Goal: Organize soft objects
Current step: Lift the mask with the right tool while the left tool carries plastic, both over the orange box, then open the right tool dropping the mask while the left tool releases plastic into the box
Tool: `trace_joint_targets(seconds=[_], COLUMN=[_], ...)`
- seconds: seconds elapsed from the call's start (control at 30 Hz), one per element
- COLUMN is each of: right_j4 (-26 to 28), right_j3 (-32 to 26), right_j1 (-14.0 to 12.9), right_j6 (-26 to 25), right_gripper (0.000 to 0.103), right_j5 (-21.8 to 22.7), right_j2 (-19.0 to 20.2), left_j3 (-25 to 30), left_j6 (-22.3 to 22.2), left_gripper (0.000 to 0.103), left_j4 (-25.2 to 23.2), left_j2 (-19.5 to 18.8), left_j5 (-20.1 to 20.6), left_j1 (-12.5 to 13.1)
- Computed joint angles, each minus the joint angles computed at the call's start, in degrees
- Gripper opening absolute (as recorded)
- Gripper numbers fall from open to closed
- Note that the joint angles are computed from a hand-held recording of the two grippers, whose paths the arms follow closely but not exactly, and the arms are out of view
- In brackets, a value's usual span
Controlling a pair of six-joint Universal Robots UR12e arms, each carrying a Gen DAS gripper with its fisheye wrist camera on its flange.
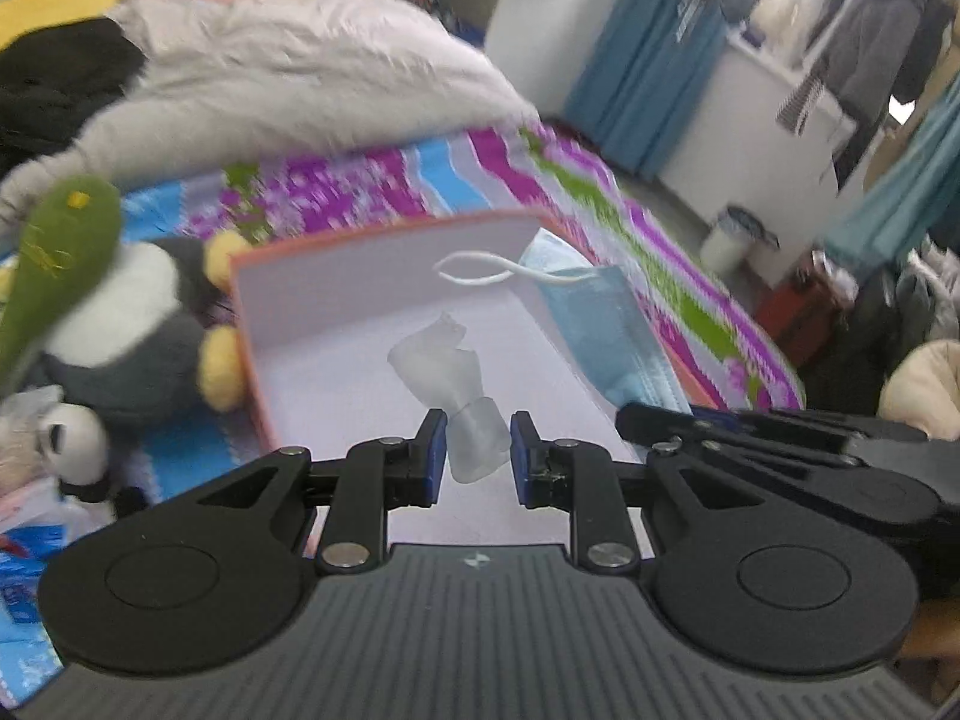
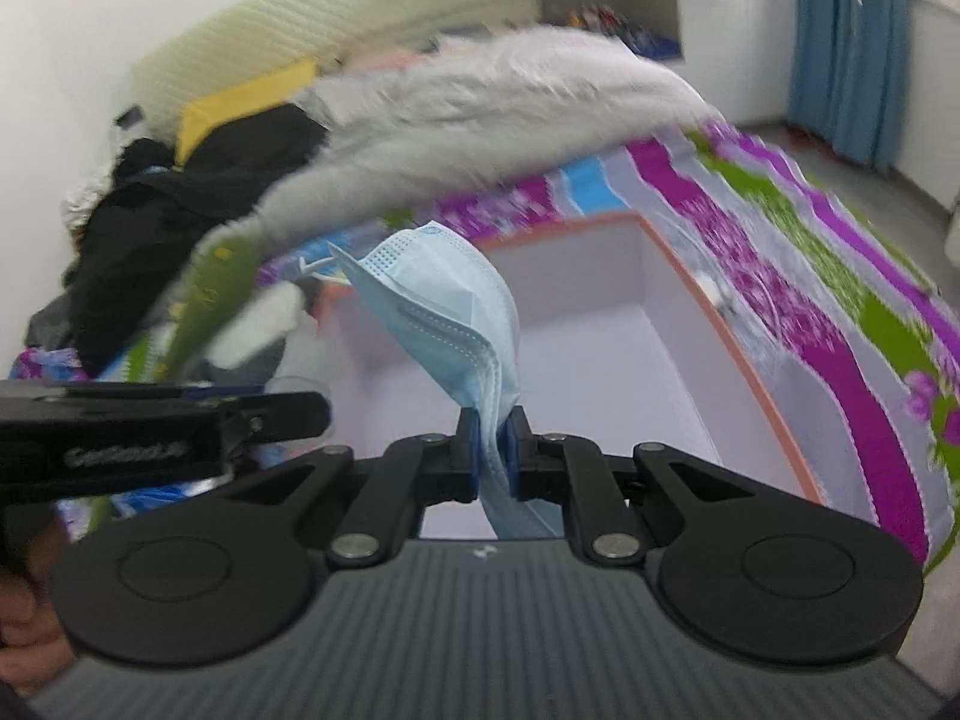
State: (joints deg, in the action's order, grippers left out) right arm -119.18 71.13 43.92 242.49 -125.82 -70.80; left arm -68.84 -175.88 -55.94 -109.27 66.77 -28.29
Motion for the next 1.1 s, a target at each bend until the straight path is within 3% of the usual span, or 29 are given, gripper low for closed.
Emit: trace_joint_targets(seconds=[0.2,0.37,0.47,0.5,0.6,0.7,1.1], right_j4=[2.79,2.7,2.81,2.55,3.03,3.16,-0.47], right_j3=[3.73,6.02,6.59,6.72,6.54,6.27,2.16], right_j1=[-2.05,-2.4,-2.56,-2.55,-2.63,-2.24,2.06], right_j6=[2.48,4.65,5.81,5.54,5.17,5.18,1.91], right_gripper=[0.014,0.015,0.028,0.036,0.039,0.046,0.046], right_j5=[5.4,7.47,8.43,8.57,8.59,7.41,-5.47], right_j2=[-1.33,-2.06,-2.25,-2.27,-2.22,-2.27,-1.33], left_j3=[4.94,5.28,5.54,5.56,5.61,5.18,-2.33], left_j6=[1.25,0.94,0.87,1.09,1.12,1.7,2.83], left_gripper=[0.028,0.035,0.048,0.049,0.049,0.049,0.049], left_j4=[-7.29,-9.35,-10.44,-10.62,-10.25,-9.13,3.92], left_j2=[-4.67,-5.49,-5.68,-5.7,-5.54,-4.86,2.6], left_j5=[2.14,3.73,4.44,4.05,4.32,3.8,0.3], left_j1=[-1.75,-2.04,-1.89,-1.7,-1.55,-1.23,0.94])
